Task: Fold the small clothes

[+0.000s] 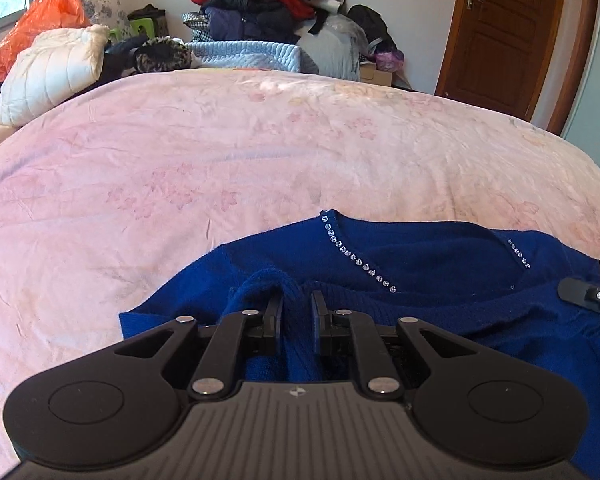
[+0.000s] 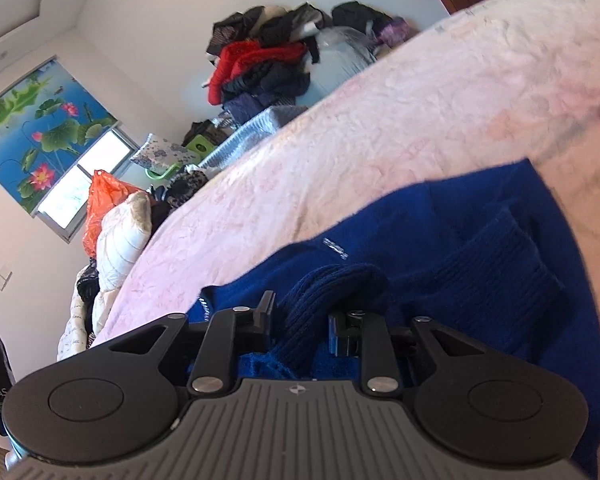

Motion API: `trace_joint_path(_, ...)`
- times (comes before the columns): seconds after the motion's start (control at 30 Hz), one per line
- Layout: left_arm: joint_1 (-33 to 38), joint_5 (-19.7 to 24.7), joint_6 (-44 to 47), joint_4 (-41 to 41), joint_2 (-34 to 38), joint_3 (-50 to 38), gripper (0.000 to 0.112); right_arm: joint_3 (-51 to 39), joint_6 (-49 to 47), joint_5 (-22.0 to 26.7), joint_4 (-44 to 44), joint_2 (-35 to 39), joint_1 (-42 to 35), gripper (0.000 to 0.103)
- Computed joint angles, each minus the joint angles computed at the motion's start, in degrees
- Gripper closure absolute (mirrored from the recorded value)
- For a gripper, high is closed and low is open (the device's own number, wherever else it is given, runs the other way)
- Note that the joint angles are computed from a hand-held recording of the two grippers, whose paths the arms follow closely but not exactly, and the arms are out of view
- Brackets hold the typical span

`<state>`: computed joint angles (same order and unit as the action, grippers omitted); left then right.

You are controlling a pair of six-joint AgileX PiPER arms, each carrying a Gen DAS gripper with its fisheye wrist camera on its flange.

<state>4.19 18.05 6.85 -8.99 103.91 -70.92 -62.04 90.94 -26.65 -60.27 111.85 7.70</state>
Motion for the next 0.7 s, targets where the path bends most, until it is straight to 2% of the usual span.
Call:
trace_joint_path(0.03,0.2,0.5,0.7,-0.8,0.2,-0.5,0.099,-0.1,0.5,-0.4,-0.1,0.4,-0.3,0.062)
trace_joint_path(0.1,1.0,2.4,3.4,-4.1,0.8,-1.9,0.098,-0.1,2.4,-2.5,-0.7,1.2,-1.3,0.059)
trace_joint_path(0.27,6.4,13.0,12.7,-19.6,4.4,-9.0,0.089,-0.5,9.1,-7.2,-5.3,1.4,-4.3,0.045)
trace_joint_path(0.33,9.0,17.1,13.4,-24.2,6.0,-11.7,0.086,-0.2,9.7,-9.1,-5.1,1.1,-5.7,0.038)
trace_joint_path(0.43,11.5,21.7,12.1,-27.3,8.4,-15.3,0.086,0.5,9.9,-11.2,-3.2,0.8,-7.9,0.035)
trace_joint_path(0.53,11.2,21.2,9.0,-25.1,8.9,-16.6,0.086,1.5,6.5,-10.8,1.2,0.2,-8.9,0.031)
trace_joint_path(0.63,11.3,20.1,7.7,-24.2,8.9,-16.9,0.086,2.4,0.4,-6.5,7.7,-0.9,-8.4,0.03)
trace_joint_path(0.7,11.5,20.1,7.6,-24.5,9.0,-17.2,0.086,4.5,-7.4,-4.7,15.4,-2.6,-7.4,0.031)
